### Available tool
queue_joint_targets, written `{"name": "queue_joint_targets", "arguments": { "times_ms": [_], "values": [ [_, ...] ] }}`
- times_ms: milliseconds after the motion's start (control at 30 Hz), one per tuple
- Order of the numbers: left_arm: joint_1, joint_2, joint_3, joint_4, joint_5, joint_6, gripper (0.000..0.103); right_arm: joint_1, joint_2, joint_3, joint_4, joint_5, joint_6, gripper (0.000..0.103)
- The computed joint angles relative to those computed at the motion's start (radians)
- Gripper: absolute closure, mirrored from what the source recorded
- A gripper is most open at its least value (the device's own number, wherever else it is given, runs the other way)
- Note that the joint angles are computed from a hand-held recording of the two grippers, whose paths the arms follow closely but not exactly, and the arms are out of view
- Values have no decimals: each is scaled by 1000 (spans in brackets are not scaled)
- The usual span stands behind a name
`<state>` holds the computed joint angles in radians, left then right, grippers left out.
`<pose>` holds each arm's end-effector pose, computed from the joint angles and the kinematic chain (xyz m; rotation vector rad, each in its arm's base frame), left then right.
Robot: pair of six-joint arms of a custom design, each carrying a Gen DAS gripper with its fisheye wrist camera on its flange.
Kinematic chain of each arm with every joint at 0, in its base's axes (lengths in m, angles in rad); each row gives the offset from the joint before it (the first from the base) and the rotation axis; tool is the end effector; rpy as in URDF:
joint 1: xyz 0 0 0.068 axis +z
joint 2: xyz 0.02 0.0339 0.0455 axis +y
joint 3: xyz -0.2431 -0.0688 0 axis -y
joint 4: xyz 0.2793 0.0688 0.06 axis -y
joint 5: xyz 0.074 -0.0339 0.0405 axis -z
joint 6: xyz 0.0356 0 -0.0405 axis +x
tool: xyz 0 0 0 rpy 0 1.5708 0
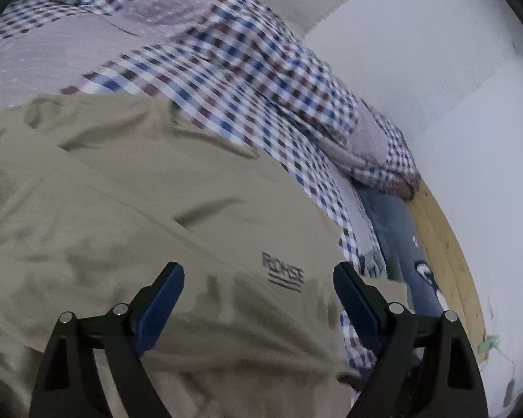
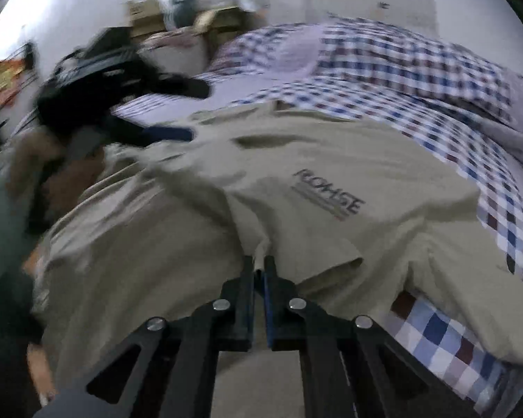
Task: Fold clothes
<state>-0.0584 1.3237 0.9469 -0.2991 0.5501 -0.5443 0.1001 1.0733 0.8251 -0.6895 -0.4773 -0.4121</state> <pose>0.3221 -0.0375 0.2370 -0.2482 2.2823 -0.9371 0.2491 0.0415 0.2315 -0.7965 2.2835 0.4567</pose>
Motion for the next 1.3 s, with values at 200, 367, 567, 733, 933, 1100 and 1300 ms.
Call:
{"name": "queue_joint_targets", "arguments": {
  "times_ms": [200,367,567,733,933,1100,1300],
  "values": [
    [99,-26,-2,-54,14,50,13,-161,12,57,-215,-166,-157,84],
    [128,-29,1,-75,18,61,13,-225,56,57,-53,-262,40,43],
    [179,-40,13,-121,39,102,13,-113,210,94,84,-54,167,44],
    [252,-38,22,-125,80,103,13,-40,256,107,77,55,119,70],
    [386,-81,5,-110,147,83,13,2,202,82,119,180,128,98],
    [506,-110,-8,-118,212,102,13,-31,206,157,124,260,166,99],
    [625,-81,33,-196,263,206,13,-52,341,254,84,365,248,93]
  ]
}}
